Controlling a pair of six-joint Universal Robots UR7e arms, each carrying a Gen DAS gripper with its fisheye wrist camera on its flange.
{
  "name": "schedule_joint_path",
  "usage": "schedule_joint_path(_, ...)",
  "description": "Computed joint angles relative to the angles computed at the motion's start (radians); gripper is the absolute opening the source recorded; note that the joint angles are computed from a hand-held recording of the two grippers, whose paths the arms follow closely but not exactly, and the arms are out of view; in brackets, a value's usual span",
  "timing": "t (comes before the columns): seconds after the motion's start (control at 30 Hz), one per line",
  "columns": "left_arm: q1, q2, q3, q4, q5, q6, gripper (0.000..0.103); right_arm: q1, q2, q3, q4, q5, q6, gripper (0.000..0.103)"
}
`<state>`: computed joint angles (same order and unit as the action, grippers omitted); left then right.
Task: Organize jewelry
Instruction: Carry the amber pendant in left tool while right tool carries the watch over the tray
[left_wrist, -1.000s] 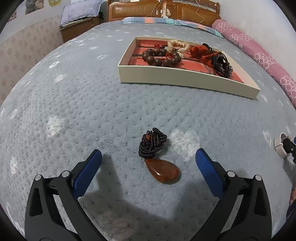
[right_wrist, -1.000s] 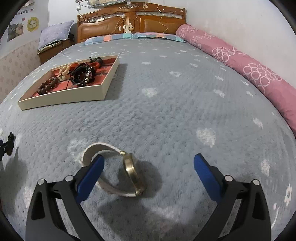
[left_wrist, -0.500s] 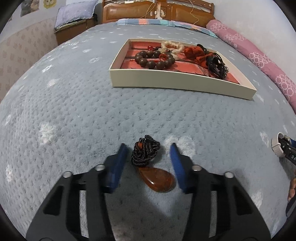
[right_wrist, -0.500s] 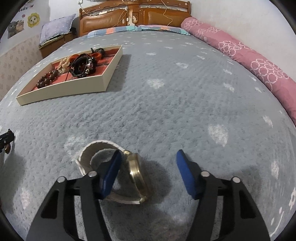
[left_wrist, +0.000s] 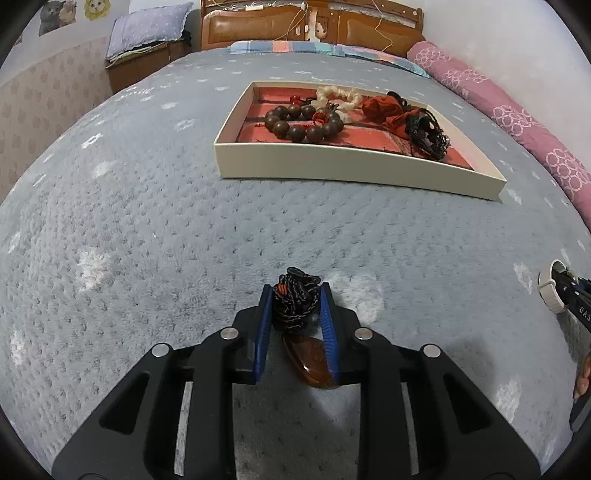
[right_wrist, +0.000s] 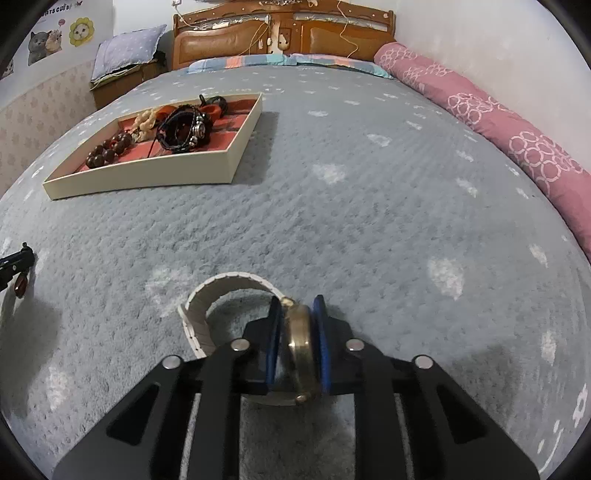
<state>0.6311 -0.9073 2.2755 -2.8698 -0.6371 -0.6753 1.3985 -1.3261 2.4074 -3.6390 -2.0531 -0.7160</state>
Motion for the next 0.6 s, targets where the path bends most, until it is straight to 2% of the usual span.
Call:
schedule_joint_path(0.4, -0.033, -0.007, 0.019, -0.013, 0.026, 0.002, 0.023, 0.026, -0.016, 0.010, -0.029, 0.001, 0.016, 0.013)
schedule_joint_path(0.6, -0.044, -0.008, 0.013, -0.035, 0.039, 0.035, 0.023, 0.062, -0.012, 0.003, -0.033, -0.002, 0.019, 0.013)
